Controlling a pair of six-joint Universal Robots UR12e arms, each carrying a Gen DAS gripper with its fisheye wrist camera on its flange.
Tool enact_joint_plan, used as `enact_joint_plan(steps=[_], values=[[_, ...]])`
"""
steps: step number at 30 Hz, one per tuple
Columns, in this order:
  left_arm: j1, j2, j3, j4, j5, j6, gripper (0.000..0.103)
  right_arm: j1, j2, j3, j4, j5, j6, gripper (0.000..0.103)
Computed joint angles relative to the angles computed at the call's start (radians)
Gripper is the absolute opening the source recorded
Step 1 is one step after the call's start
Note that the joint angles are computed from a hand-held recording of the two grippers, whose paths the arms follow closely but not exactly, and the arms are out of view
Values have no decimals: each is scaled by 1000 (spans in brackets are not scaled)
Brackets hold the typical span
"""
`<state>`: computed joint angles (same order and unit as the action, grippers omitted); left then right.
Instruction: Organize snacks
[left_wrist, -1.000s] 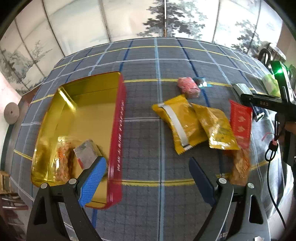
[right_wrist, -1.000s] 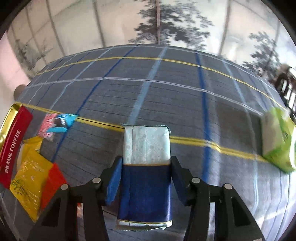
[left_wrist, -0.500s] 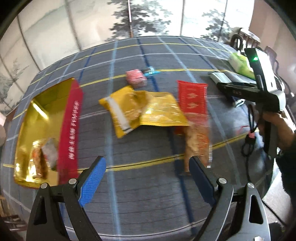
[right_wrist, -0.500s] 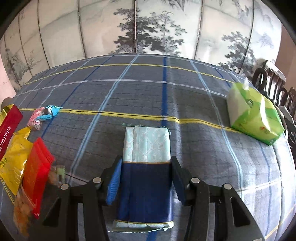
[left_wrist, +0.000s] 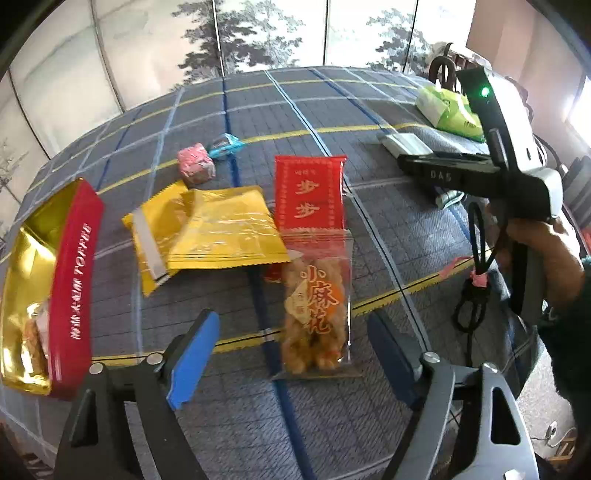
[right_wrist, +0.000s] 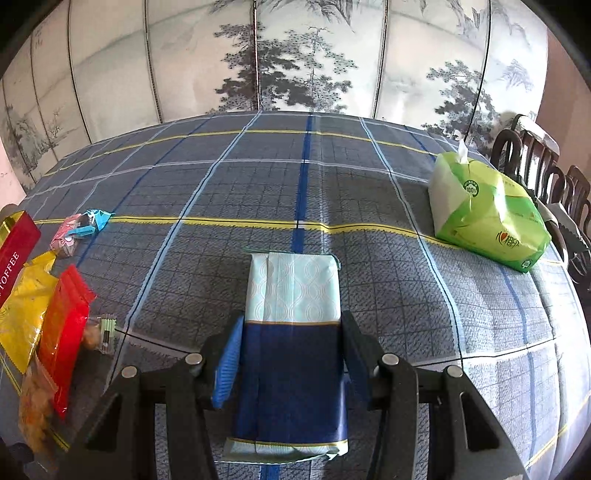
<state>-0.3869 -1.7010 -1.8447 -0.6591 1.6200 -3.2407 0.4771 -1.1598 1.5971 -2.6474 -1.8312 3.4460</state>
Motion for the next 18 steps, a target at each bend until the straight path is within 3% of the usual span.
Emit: enact_joint_plan(steps=[3, 8, 11, 15, 18], values=[[-2, -15, 12, -23, -6, -5, 63, 1, 1, -1, -1, 0, 2, 51], [1, -27, 20, -45, -14, -17, 61, 1, 1, 0, -1, 1, 2, 51], [5, -31, 24, -55, -33, -25, 54, 2, 2, -1, -1, 0, 2, 51], [3, -28, 21, -45, -51, -2, 35, 1, 1, 0, -2, 0, 2, 52], [2, -26, 18, -38, -53, 2, 33, 1, 1, 0, -2, 1, 2, 52]])
